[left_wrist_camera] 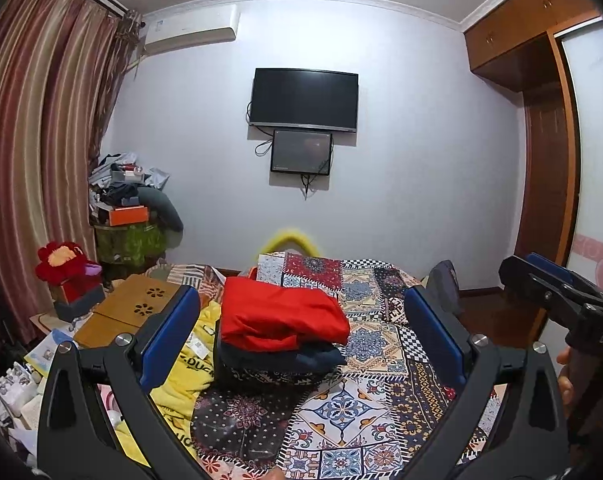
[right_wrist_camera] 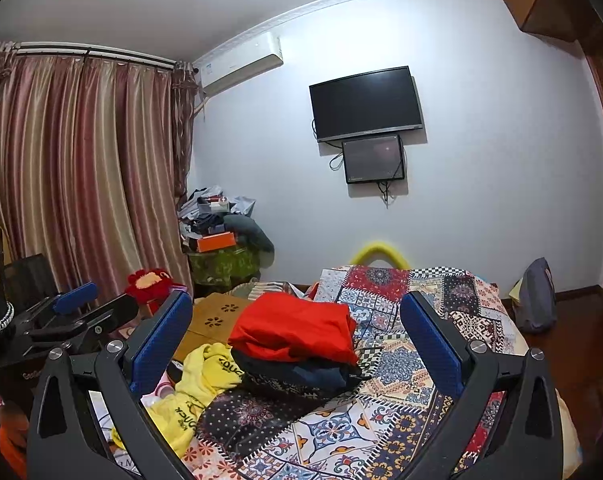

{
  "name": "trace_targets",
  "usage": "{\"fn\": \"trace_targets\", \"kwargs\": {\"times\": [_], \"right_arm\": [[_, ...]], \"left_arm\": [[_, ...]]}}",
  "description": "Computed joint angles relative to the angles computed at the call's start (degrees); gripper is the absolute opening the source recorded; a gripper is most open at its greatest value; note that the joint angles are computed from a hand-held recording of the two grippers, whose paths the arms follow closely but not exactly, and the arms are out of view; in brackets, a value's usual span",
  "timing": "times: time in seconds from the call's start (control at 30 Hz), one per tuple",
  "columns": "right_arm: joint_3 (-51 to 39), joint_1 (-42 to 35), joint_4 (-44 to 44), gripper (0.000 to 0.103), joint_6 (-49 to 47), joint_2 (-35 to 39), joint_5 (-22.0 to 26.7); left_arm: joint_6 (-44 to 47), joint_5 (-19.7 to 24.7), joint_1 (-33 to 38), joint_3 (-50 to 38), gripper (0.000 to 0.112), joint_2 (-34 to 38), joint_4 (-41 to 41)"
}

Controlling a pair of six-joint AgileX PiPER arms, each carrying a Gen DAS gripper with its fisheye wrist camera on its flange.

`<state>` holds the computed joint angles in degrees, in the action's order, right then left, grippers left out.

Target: Fold large clothes

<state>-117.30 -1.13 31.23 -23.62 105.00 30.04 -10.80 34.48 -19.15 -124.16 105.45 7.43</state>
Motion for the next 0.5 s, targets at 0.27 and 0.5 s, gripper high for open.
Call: {"fn": "trace_targets", "kwargs": {"times": [0.27,0.5], "right_arm": [[0.45,0.13,-0.19,0.103,0.06,0.02,-0.3],[-0.15,0.16,-0.62,0.103,0.5,0.69,0.03]], "left_arm": [[-1.4,-0.46,-0.78,0.44,0.103,0.06,2.69],[-1.41,0.45,-0.5,-0.48,0.102,0.86,1.84]]}}
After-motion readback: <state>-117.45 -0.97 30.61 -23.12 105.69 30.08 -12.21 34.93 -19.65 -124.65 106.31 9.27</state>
